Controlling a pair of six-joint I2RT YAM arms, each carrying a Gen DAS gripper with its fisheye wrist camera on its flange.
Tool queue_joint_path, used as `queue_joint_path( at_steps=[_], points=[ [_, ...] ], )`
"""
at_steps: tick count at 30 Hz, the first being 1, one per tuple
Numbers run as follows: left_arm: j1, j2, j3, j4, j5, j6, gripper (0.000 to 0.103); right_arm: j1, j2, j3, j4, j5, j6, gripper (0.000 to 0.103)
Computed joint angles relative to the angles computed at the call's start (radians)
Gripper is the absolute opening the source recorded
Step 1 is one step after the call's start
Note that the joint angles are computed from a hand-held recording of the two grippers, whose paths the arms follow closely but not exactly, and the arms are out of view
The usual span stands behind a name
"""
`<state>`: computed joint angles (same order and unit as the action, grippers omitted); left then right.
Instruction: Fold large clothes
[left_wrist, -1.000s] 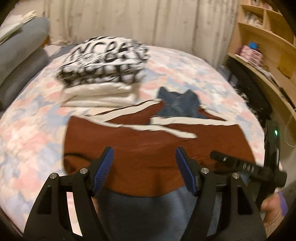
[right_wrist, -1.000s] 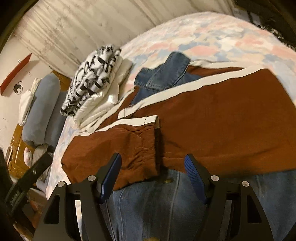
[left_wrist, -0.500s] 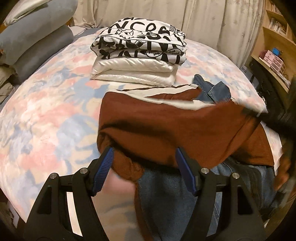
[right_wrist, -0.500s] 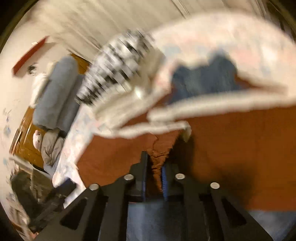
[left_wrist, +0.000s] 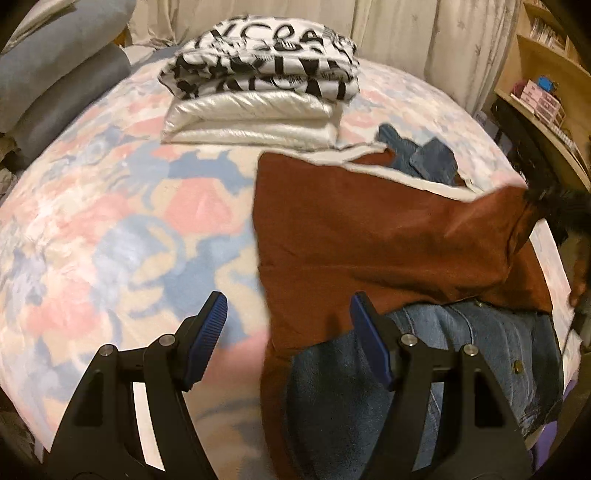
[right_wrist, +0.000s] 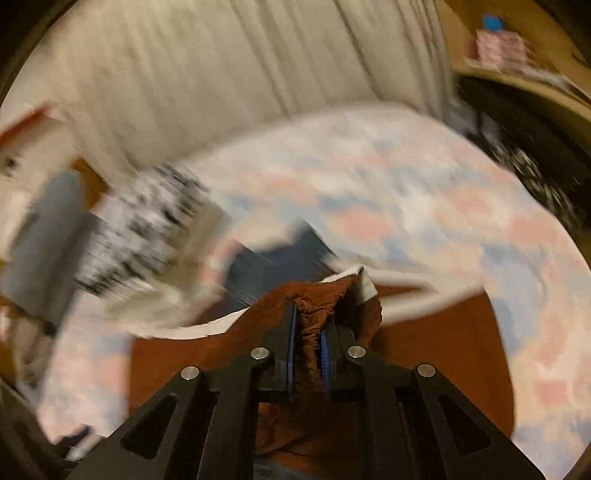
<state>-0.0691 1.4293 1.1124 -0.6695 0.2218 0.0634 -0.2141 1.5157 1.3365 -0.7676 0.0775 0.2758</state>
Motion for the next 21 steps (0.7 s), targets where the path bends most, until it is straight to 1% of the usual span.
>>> queue_joint_path(
  at_steps=[1,2,3,4,6,7,8,10,13,14,15,16,17,18,21],
  points=[
    [-0.004,0.007,0.001,-0.008,0.007,0.001,0.067,-0.039,0.021,-0.021,-0.020,-0.024,-0.007,0.019],
    [-0.005,0.012,0.000,-0.008,0.012,0.003,0.067,-0.061,0.032,-0.048,-0.017,-0.043,-0.005,0.021],
    [-0.010,0.014,-0.003,-0.009,0.016,0.008,0.067,-0.088,0.032,-0.089,0.001,-0.081,0.000,0.027],
    [-0.013,0.015,-0.008,-0.008,0.015,0.011,0.067,-0.117,0.011,-0.128,0.014,-0.116,-0.012,0.038],
    [-0.017,0.036,-0.002,-0.016,0.022,0.011,0.067,-0.157,-0.021,-0.185,0.043,-0.185,-0.023,0.049],
    [-0.017,0.050,0.004,-0.021,0.029,0.002,0.067,-0.192,-0.052,-0.225,0.050,-0.216,-0.050,0.053],
    [-0.015,0.062,0.008,-0.021,0.035,-0.004,0.067,-0.202,-0.063,-0.242,0.056,-0.236,-0.054,0.055],
    [-0.016,0.095,0.019,-0.027,0.053,-0.019,0.067,-0.228,-0.089,-0.286,0.064,-0.276,-0.062,0.061],
    [-0.032,0.133,0.019,-0.025,0.056,-0.043,0.067,-0.256,-0.123,-0.326,0.053,-0.331,-0.082,0.062],
    [-0.045,0.145,0.013,-0.014,0.038,-0.049,0.067,-0.267,-0.139,-0.338,0.041,-0.340,-0.094,0.062],
    [-0.055,0.150,0.007,-0.006,0.022,-0.054,0.067,-0.264,-0.125,-0.341,0.047,-0.351,-0.095,0.062],
    [-0.066,0.158,0.004,-0.002,0.003,-0.054,0.067,-0.284,-0.145,-0.355,0.028,-0.365,-0.123,0.056],
    [-0.074,0.167,0.002,0.003,-0.009,-0.054,0.067,-0.275,-0.139,-0.358,0.036,-0.360,-0.143,0.048],
    [-0.071,0.172,-0.001,0.004,-0.008,-0.053,0.067,-0.265,-0.142,-0.364,0.052,-0.336,-0.150,0.034],
    [-0.061,0.187,0.003,-0.005,0.006,-0.045,0.067,-0.252,-0.172,-0.387,0.115,-0.263,-0.134,0.032]
  ],
)
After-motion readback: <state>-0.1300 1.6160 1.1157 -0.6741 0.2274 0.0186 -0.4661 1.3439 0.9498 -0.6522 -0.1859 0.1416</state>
